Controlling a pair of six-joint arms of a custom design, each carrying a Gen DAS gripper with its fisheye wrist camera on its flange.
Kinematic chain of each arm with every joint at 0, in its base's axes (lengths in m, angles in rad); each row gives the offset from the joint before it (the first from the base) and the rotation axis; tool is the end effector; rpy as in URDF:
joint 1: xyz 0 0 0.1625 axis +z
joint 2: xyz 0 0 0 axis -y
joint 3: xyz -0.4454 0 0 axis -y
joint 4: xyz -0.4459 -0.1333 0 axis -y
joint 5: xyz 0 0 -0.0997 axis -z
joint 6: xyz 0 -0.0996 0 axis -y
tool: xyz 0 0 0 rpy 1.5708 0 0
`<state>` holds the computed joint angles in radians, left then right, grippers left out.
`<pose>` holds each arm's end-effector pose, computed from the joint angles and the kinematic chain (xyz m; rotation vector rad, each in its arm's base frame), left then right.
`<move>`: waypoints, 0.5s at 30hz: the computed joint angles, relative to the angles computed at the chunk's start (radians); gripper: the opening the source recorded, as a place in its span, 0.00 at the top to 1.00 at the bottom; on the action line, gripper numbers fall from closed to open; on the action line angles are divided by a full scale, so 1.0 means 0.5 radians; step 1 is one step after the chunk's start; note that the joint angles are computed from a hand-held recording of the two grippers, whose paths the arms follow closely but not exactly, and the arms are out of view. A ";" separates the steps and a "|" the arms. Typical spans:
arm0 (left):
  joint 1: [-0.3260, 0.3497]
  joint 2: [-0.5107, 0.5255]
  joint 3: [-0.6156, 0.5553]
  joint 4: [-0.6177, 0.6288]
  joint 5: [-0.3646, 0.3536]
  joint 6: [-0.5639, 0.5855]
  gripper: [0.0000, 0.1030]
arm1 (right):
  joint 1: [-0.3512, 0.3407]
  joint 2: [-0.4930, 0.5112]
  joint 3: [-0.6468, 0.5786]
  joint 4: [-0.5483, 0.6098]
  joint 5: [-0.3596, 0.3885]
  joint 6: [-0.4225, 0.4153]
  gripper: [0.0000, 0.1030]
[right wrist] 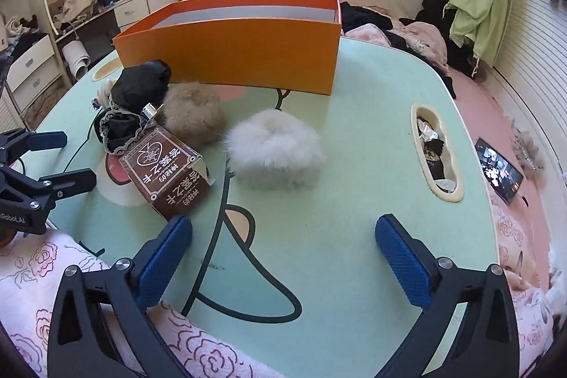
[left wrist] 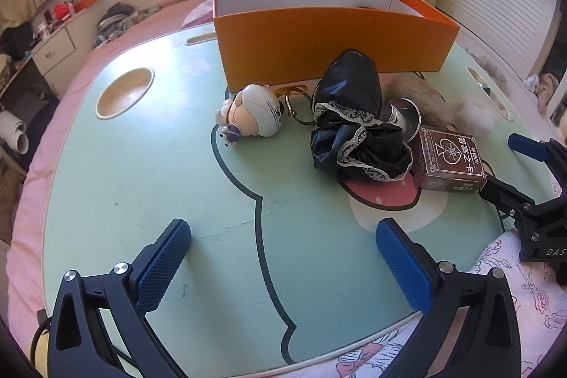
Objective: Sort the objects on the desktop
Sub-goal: 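Move both grippers back over the remaining items on the table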
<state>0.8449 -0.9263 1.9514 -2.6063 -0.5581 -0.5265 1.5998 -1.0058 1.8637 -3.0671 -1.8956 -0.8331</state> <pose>-0.2349 -0.5928 0.0857 0.2148 2.2119 -0.7317 0.1208 -0.6632 0.1850 0.9344 -2.3603 0.6085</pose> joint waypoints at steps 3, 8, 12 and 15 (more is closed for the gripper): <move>0.000 0.000 0.000 -0.002 0.000 0.003 0.00 | 0.003 -0.001 -0.002 -0.001 0.005 -0.003 0.00; 0.000 0.001 -0.002 0.000 0.000 0.002 0.00 | 0.011 0.001 -0.008 0.003 0.003 0.002 0.00; 0.000 -0.003 0.003 0.003 -0.001 0.000 0.00 | 0.010 0.003 -0.015 0.000 0.014 0.004 0.00; 0.000 -0.002 0.002 0.001 0.000 0.002 0.00 | 0.010 0.003 -0.013 -0.012 0.013 0.017 0.00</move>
<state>0.8450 -0.9274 1.9523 -2.6057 -0.5582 -0.5255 1.6050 -1.0043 1.8571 -3.0730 -1.8891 -0.8247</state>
